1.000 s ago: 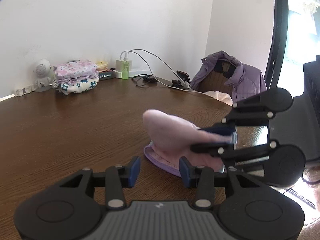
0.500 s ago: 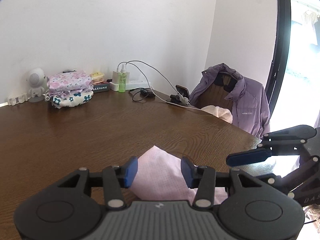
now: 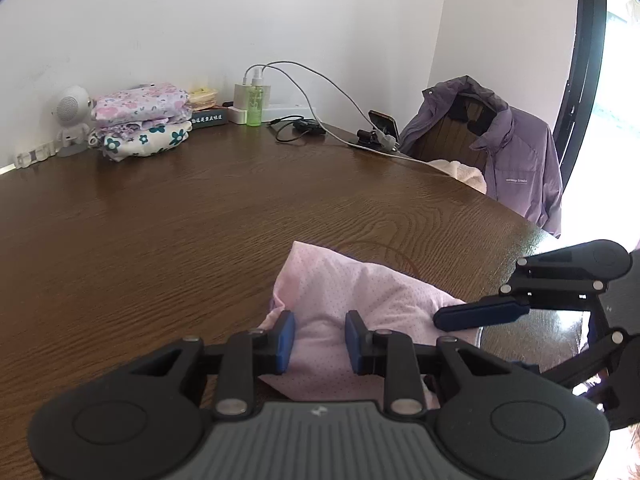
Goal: Fold clothes
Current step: 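Fold the bundle end over with the right gripper and release it, then grasp the folded bundle with both grippers from opposite sides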
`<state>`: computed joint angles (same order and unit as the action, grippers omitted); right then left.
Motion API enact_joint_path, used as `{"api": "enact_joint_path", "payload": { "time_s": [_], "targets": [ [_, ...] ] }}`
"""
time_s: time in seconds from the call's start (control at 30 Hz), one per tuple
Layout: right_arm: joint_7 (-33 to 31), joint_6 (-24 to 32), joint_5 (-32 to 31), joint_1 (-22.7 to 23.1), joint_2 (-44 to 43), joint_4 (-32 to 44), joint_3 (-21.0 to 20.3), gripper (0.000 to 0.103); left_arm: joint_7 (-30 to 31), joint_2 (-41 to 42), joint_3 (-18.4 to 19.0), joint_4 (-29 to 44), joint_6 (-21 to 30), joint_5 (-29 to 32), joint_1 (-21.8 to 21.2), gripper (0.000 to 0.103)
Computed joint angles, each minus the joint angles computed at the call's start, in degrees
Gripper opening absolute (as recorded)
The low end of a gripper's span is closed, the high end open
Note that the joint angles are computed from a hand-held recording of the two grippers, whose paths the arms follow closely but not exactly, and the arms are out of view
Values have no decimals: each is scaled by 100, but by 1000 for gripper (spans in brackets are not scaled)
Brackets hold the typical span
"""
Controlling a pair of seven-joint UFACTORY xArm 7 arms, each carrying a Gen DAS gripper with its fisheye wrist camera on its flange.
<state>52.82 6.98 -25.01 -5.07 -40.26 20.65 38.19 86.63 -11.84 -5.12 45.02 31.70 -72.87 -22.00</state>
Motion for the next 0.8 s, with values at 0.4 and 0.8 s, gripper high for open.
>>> {"api": "enact_joint_path", "payload": {
  "time_s": [0.4,0.8],
  "targets": [
    [1479,-1326,2007,1143,-1098,-1531,-1268,85,-1212,382,68,816,595,708,197,86],
    [760,-2553,2283,1645,522,-1352,-2254,47,-2104,235,85,415,1309,719,689,35]
  ]
}}
